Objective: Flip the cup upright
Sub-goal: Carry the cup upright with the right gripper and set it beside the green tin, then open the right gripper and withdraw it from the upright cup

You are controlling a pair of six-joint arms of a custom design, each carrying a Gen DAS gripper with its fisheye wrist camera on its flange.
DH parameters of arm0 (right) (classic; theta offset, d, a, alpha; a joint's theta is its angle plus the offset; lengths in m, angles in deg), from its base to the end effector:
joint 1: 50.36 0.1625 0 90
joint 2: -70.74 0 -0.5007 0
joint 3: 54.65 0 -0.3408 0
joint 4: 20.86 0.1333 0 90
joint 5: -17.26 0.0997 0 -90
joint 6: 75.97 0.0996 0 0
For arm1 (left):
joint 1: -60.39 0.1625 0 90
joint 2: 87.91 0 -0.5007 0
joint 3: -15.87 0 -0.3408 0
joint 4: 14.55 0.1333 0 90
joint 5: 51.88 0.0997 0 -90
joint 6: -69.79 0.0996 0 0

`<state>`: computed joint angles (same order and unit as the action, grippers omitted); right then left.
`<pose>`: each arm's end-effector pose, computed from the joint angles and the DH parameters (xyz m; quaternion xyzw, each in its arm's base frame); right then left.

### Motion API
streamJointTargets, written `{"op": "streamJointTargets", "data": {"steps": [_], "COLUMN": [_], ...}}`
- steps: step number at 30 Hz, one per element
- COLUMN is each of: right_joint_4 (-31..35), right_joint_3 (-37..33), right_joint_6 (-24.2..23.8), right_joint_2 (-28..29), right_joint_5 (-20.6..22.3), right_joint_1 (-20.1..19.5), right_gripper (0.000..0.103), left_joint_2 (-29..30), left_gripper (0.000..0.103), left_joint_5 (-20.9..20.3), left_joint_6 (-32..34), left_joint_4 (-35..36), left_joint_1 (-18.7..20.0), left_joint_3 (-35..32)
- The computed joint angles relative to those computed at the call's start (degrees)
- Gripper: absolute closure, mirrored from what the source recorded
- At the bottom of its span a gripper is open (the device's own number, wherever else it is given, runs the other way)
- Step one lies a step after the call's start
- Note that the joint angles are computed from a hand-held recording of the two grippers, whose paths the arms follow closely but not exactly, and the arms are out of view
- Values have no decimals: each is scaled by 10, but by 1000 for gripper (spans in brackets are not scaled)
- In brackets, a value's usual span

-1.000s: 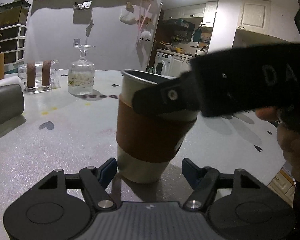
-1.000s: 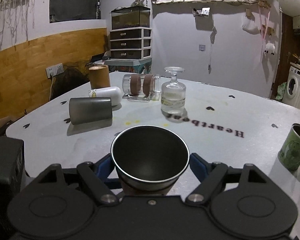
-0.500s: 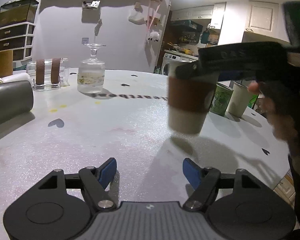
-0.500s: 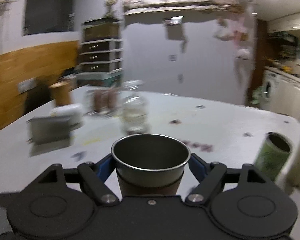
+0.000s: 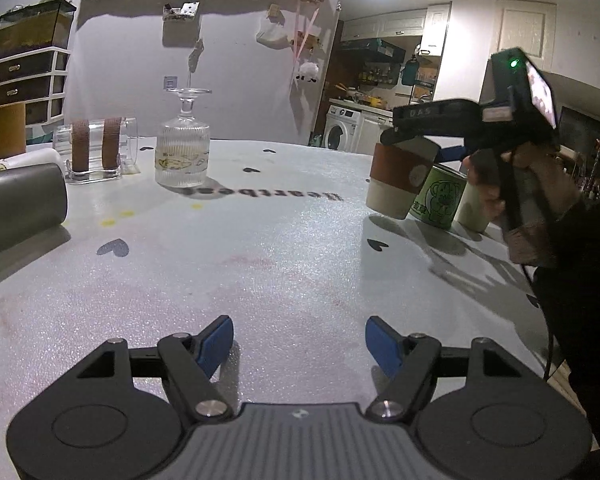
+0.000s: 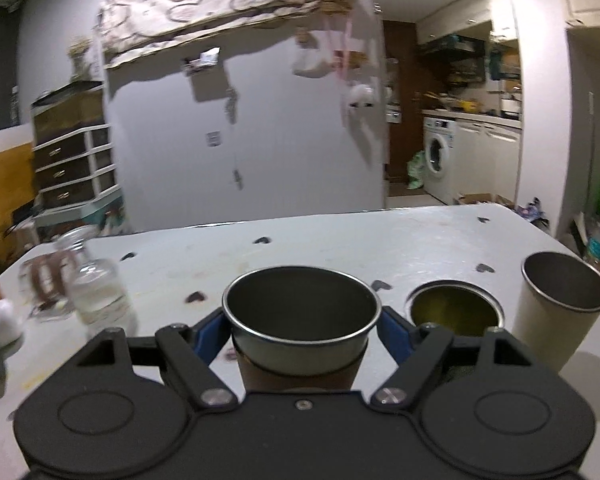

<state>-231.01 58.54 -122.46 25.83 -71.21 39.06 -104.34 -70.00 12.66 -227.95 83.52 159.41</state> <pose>0.1297 -0.6219 0.2163 0.3561 -0.8257 0.4057 0.1636 -0.2527 -0.3558 -0.0050 0.0876 0.8047 -0.5057 0.2985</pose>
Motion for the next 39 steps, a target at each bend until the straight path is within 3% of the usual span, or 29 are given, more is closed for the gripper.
{"op": "streamJointTargets", "data": {"steps": [6,12,16,23,31,39], "right_joint_4": [-69,-103,-78,-30,-42,-50], "right_joint_3": [-3,2,8,57,146,214], "right_joint_6": [-23,-53,-44,-9,-10,-38], "right_joint_2": [31,40,25,-33,-102,-149], "right_joint_5": [19,-3,-2,38,79,111], "right_joint_1": [-12,-5,-5,-21,-50,-80], "right_gripper": [23,22,19,12,6,2], "left_joint_2": [-3,-3,-15,-47,-92,-142], "left_gripper": [29,29,28,24,23,13], "left_joint_5": [0,2,6,33,66,73], "left_joint_6": [-5,-7,-30,-65,-94,-184], "left_joint_4": [9,10,40,102,203,381], "left_joint_1": [-1,-1,-1,-1,-6,-14], "left_joint_3": [0,-1,0,-3,-22,-48]}}
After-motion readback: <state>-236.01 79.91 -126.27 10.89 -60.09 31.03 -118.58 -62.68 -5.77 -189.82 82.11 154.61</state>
